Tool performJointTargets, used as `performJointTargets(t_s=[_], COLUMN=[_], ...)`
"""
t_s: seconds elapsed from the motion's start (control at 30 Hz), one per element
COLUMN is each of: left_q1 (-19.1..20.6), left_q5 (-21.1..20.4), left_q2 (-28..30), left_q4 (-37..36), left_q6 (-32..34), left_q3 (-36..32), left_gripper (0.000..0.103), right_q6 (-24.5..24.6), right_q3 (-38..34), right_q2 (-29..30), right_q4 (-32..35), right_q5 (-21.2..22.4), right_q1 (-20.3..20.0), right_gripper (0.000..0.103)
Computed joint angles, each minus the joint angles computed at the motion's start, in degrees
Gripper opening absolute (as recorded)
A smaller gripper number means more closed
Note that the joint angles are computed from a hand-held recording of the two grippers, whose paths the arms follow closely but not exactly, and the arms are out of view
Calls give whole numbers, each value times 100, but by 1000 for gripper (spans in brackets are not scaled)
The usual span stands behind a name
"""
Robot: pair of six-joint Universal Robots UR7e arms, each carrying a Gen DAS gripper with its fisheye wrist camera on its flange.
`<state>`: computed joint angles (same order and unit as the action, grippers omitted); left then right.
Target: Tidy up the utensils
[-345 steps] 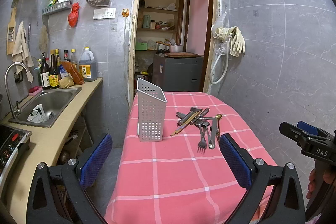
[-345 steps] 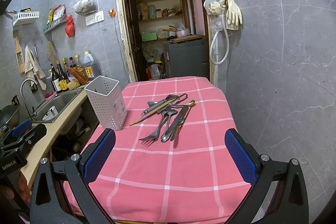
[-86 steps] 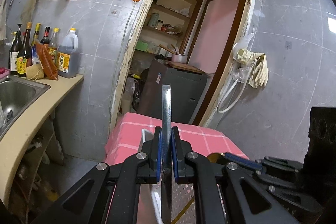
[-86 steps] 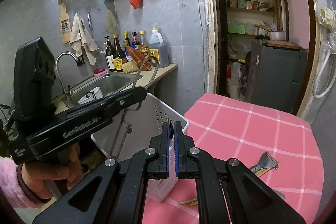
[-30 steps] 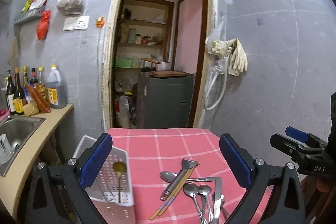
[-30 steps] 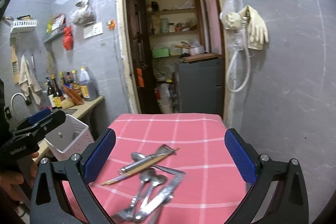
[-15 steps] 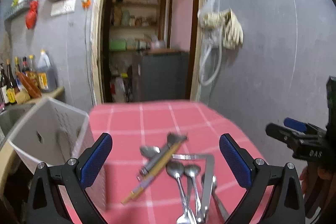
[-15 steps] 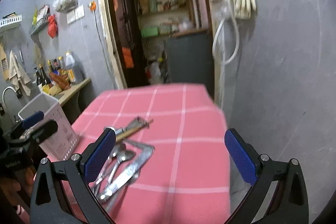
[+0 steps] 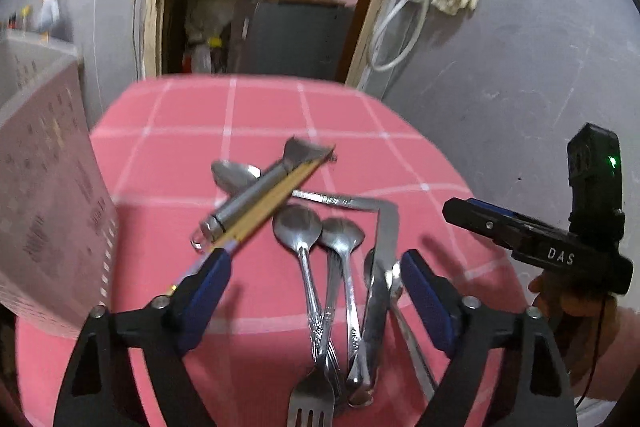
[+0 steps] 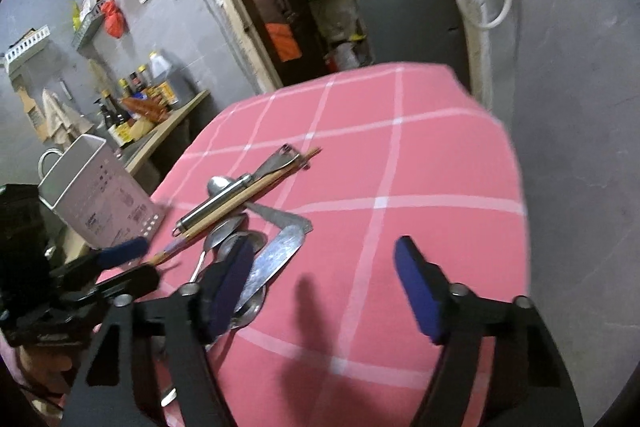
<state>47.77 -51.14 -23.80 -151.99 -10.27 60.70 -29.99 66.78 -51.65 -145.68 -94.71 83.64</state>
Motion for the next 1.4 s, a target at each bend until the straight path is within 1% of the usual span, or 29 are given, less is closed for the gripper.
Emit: performJointTargets(t_s=[0.07, 0.1, 0.17, 0.2, 0.27, 0.37, 0.4, 0.43, 0.5, 0.57, 0.6, 0.67, 0.8, 0.83, 0.87, 0.97, 1.03, 1.07, 1.1, 1.17, 1.2, 1.3, 1.4], left_q1=[70, 99, 177, 215, 277, 332, 352, 359, 367, 362, 353, 325, 344, 346, 364, 381, 382, 377, 373, 369, 369, 359, 357], left_q5=[-124, -174, -341, -412, -540, -636, -672, -660, -631, -581, -524, -351, -381, -387, -489, -644, -694, -713, -730, -767, -787, -817, -833], left_q2=[34, 62, 99, 124, 182, 269, 298, 335, 421, 521, 593, 697, 679, 663, 626, 461, 384, 336, 298, 238, 215, 114, 110], left_q4=[164, 247, 431, 533, 741, 943, 1041, 1141, 1397, 1684, 1863, 2140, 2244, 2272, 2320, 2220, 2130, 2071, 2020, 1974, 1942, 1799, 1774], left_q6=[-248, -333, -574, -664, -846, -974, -990, -979, -936, -838, -754, -646, -746, -810, -948, -1308, -1402, -1432, -1459, -1539, -1579, -1649, -1681], left_q3=[-90, -155, -257, -324, -467, -671, -764, -858, -1074, -1312, -1465, -1673, -1713, -1702, -1675, -1420, -1266, -1165, -1086, -984, -941, -747, -745], left_gripper=[76, 75, 67, 65, 57, 49, 48, 44, 39, 36, 35, 26, 21, 12, 9, 8, 7, 7, 7, 6, 6, 6, 6], right_q6=[8, 1, -6, -9, 28, 173, 248, 289, 404, 452, 454, 483, 643, 689, 763, 953, 1221, 1426, 1540, 1484, 1535, 1821, 2154], right_q3=[-77, -125, -219, -256, -331, -558, -704, -806, -1111, -1322, -1384, -1494, -1582, -1560, -1562, -1532, -1637, -1757, -1745, -1550, -1547, -1667, -1866], right_q2=[67, 103, 161, 186, 216, 300, 356, 392, 526, 631, 671, 747, 843, 828, 826, 805, 830, 886, 895, 844, 849, 930, 1044], right_q4=[199, 303, 499, 586, 769, 1093, 1296, 1450, 1824, 2064, 2125, 2205, 2235, 2251, 2306, 2367, 2632, 2949, 3026, 2781, 2757, 2773, 2927], right_q5=[138, 208, 298, 337, 369, 262, 234, 215, 75, -8, -67, -200, -442, -468, -494, -560, -412, -324, -315, -410, -429, -224, -66], right_q1=[-17, -22, -23, -26, -27, -22, -11, -11, 33, 56, 69, 110, 198, 207, 223, 258, 237, 208, 200, 224, 228, 176, 137], right_gripper=[52, 50, 42, 41, 38, 33, 32, 32, 31, 30, 30, 30, 30, 30, 30, 30, 30, 26, 24, 23, 22, 22, 21])
